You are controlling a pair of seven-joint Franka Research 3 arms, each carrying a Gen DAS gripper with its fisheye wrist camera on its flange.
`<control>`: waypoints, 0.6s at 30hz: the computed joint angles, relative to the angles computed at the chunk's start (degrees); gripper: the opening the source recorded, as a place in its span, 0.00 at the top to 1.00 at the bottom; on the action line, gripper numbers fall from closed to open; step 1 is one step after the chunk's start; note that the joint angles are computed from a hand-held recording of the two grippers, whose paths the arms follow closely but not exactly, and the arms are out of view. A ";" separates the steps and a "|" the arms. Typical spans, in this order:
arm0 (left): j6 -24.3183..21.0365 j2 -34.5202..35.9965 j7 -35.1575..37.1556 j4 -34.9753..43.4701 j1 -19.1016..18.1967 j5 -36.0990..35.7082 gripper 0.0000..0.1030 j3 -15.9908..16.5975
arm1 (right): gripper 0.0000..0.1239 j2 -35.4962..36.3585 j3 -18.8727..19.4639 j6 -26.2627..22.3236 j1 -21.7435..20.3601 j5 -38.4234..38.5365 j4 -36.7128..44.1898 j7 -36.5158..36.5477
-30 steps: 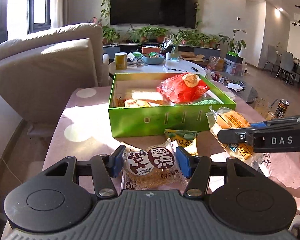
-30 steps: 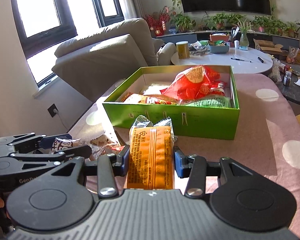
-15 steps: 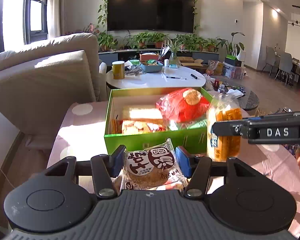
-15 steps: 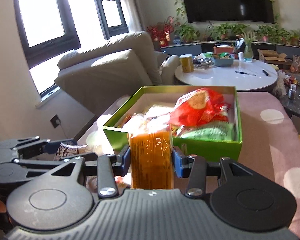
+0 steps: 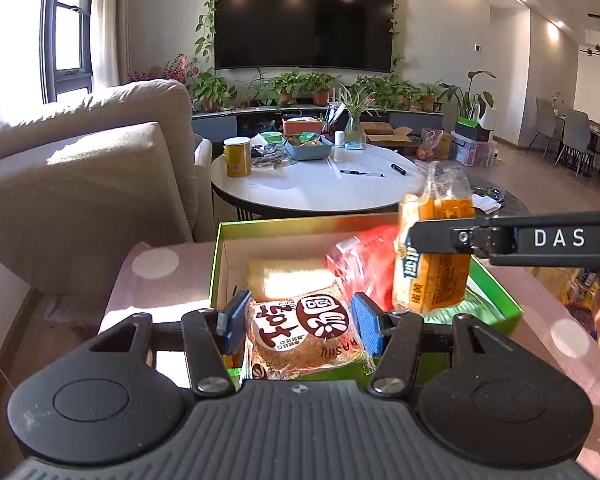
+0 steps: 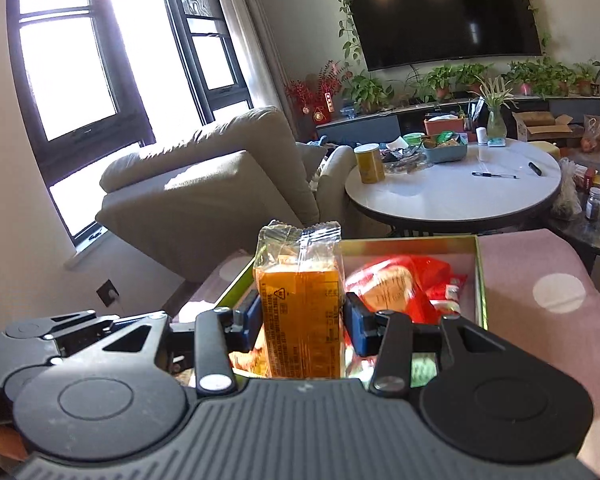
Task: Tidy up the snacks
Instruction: 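Lift the orange-yellow packet over the green box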
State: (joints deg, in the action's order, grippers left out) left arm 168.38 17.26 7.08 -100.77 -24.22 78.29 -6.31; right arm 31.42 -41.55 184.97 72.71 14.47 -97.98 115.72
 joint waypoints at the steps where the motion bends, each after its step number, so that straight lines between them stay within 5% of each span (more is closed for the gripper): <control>1: 0.26 1.01 0.52 1.16 0.17 0.05 0.50 0.12 | 0.39 0.57 1.37 -0.56 -1.56 -0.03 1.47 -0.19; 12: 3.27 12.28 15.81 13.47 -0.22 -12.97 0.49 2.78 | 0.39 5.16 14.08 -5.99 -15.71 -5.26 12.79 3.09; 18: 3.39 16.70 23.47 17.68 -0.50 -20.98 0.49 3.76 | 0.39 7.50 17.22 -7.71 -19.75 -8.16 17.82 6.73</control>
